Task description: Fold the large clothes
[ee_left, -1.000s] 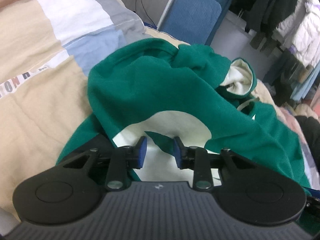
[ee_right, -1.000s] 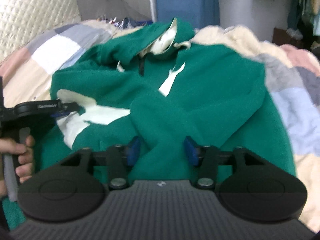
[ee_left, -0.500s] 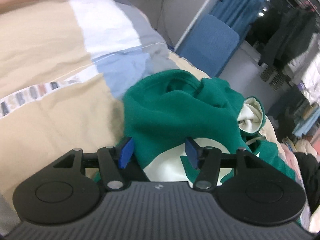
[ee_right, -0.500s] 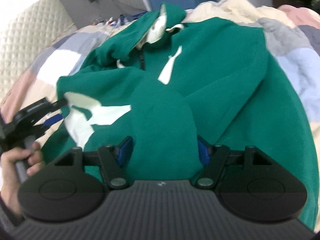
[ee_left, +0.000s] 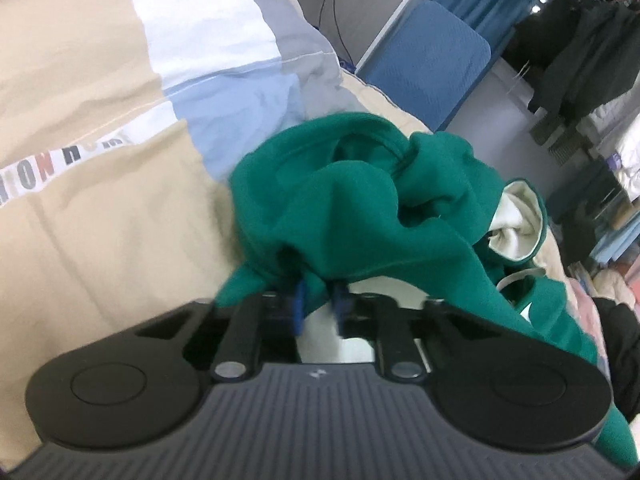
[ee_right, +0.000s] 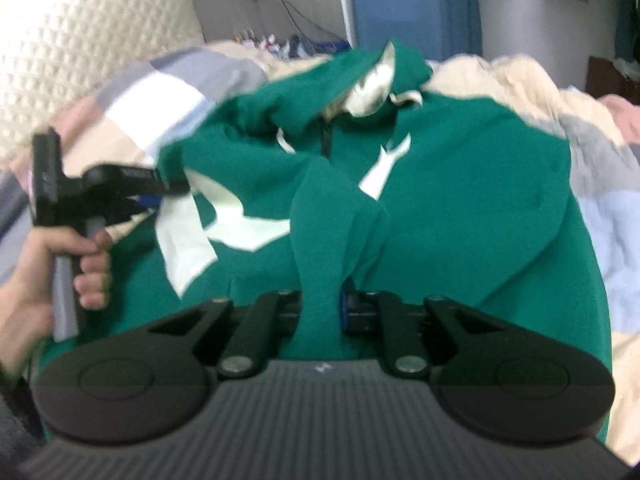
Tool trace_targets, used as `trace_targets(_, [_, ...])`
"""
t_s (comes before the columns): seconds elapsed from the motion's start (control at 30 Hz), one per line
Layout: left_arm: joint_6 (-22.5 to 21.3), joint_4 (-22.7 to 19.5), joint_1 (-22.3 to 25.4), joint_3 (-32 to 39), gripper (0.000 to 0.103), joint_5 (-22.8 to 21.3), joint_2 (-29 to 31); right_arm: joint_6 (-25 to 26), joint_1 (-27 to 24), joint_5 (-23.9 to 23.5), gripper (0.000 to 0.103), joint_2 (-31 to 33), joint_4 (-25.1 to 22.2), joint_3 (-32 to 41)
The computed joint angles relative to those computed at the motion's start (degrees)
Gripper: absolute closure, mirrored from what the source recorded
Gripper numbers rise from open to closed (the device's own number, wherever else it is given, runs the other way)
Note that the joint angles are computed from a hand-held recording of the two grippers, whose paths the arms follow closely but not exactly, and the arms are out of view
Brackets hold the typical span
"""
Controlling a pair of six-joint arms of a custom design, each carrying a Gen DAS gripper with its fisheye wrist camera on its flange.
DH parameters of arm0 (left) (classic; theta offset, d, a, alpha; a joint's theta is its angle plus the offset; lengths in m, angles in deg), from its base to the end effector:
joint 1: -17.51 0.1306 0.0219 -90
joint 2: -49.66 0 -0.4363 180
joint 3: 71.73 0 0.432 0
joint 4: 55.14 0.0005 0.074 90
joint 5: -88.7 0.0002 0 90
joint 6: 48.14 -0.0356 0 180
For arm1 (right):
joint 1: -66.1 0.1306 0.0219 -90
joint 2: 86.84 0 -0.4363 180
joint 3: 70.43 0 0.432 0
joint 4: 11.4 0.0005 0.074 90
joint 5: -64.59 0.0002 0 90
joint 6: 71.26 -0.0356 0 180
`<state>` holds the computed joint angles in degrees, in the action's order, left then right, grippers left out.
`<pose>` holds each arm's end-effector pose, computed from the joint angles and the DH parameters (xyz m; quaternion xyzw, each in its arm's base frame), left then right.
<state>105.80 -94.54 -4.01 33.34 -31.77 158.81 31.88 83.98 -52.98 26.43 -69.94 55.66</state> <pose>0.6314 -0.2301 0.4398 -0.4174 0.7888 -0.0812 0.4437 0.6509 0.2268 0.5516 -0.3271 0.8428 0.2357 0.3566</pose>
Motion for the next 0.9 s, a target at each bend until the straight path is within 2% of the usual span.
trace_targets(0.13, [0.0,0.3,0.3,-1.8,0.094,-1.8,-2.0,-3.3,-0.7,-6.6,0.091,-0.9,4.1,-0.1])
trace_targets(0.27, [2.4,-0.5,1.1,-3.5,0.094,-2.3,-3.7,-3.0,0.0,-8.9,0.091,-1.5,7.1,-0.4])
trace_targets(0.33, [2.6,-2.4,1.3,-3.2,0.094,-2.7,-3.4,-1.2,1.1,-6.6,0.091,-0.7,5.7,0.5])
trace_targets(0.47, [2.0,-5.6,1.3,-2.1,0.094,-2.6,-2.1,3.9,2.9,2.0,0.090,2.4,0.9,1.9])
trace_targets(0.57, [-0.1,-9.0,0.8,0.3,0.093,-4.0,-0.8,2.8,2.3,2.1,0.087,4.1,-0.4,2.2])
trace_targets(0.7, [-2.1,-9.7,-0.4,0.3,0.089,-6.0,-1.3,0.1,1.9,1.4,0.086,5.1,-1.7,3.9])
trace_targets(0.77, [-1.1,-10.3,-1.2,-0.2,0.074,-6.9,-2.2,-1.1,1.9,1.4,0.083,4.8,-1.5,3.9])
trace_targets(0.8, [-0.8,-10.0,-1.5,-0.7,0.070,-7.0,-2.8,-1.8,2.0,1.7,0.081,4.1,-0.6,2.8])
trace_targets(0.87, [-0.8,-8.9,-2.3,-1.6,0.048,-6.6,-4.0,-2.7,2.0,2.8,0.073,2.6,1.5,0.8])
trace_targets(0.9, [0.1,-9.8,-2.8,-1.4,0.047,-6.6,-4.3,-3.1,2.0,2.9,0.071,2.3,2.3,0.4])
